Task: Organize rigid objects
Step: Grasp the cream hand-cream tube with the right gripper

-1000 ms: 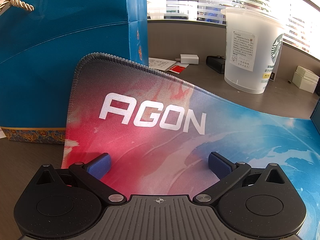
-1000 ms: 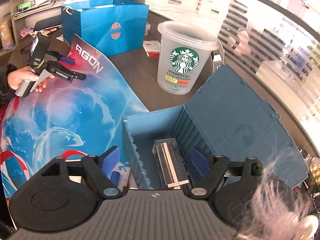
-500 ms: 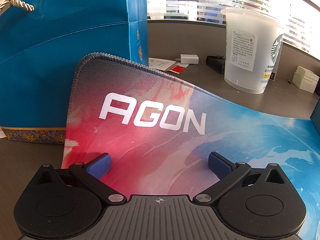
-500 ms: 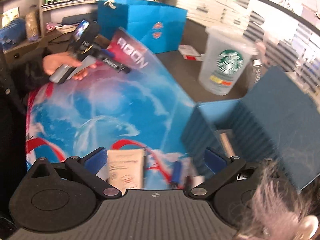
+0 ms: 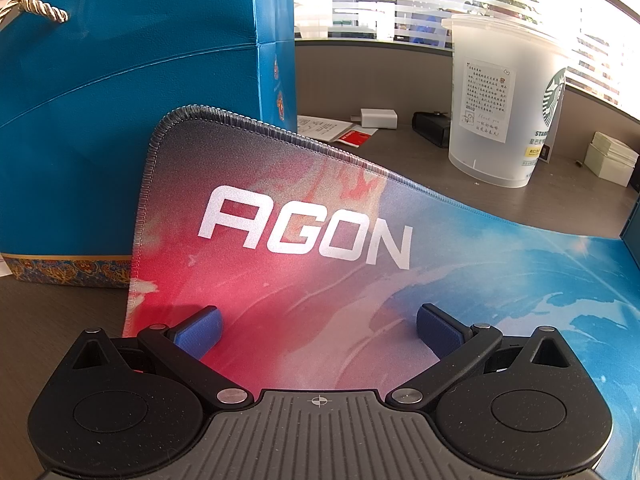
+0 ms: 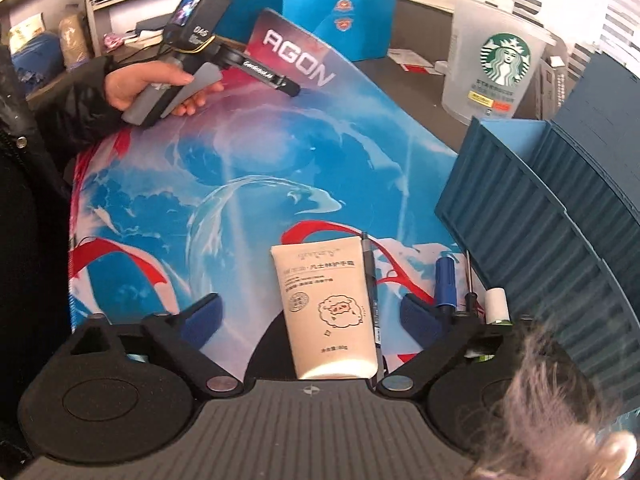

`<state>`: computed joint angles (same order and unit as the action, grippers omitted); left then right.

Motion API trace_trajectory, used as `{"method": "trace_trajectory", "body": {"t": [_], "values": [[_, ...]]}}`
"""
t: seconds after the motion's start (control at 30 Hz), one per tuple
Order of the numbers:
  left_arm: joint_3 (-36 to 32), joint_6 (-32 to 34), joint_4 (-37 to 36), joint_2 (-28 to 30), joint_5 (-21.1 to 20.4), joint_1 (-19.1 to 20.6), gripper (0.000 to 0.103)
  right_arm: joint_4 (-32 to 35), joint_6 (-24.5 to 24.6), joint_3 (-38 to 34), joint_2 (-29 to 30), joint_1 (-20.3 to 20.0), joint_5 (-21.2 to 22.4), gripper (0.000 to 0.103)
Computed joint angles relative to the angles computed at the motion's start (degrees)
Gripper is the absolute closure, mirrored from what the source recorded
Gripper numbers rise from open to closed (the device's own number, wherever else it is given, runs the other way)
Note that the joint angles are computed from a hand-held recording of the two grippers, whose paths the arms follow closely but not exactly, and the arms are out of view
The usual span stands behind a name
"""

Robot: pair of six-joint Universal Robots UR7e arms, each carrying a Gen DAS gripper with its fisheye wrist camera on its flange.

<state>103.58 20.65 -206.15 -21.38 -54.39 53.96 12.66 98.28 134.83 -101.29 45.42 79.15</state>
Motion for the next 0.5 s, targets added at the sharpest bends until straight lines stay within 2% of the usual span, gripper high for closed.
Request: {"method": "trace_trajectory", "body": {"t": [0.03, 0.1, 0.23, 0.4, 0.5], "values": [[-0.01, -0.02, 0.00, 0.02, 0.01, -0.02, 0.000, -0.24, 0.13, 0.06, 0.11, -0.43, -0.29, 0.046], [0.00, 0.00, 0.00, 0.00, 0.00, 0.00, 0.000, -2.09, -0.20, 0.86, -0.61, -1.55, -1.51, 0.053], [0.00, 0.00, 0.00, 0.00, -0.01, 0.00, 0.000, -2.00, -0.91, 0.69, -0.49, -2.63, -2.84, 0.053], [-0.01, -0.03, 0.01, 0.02, 0.00, -0.02, 0.000, -5.56, -3.26, 1.63, -0.34, 0.19, 1.19, 0.051], [-0.01, -0.01, 0.00, 0.02, 0.00, -0.02, 0.000, -6.20, -3.79, 2.11, -0.66, 0.03, 0.87, 0.057]]}}
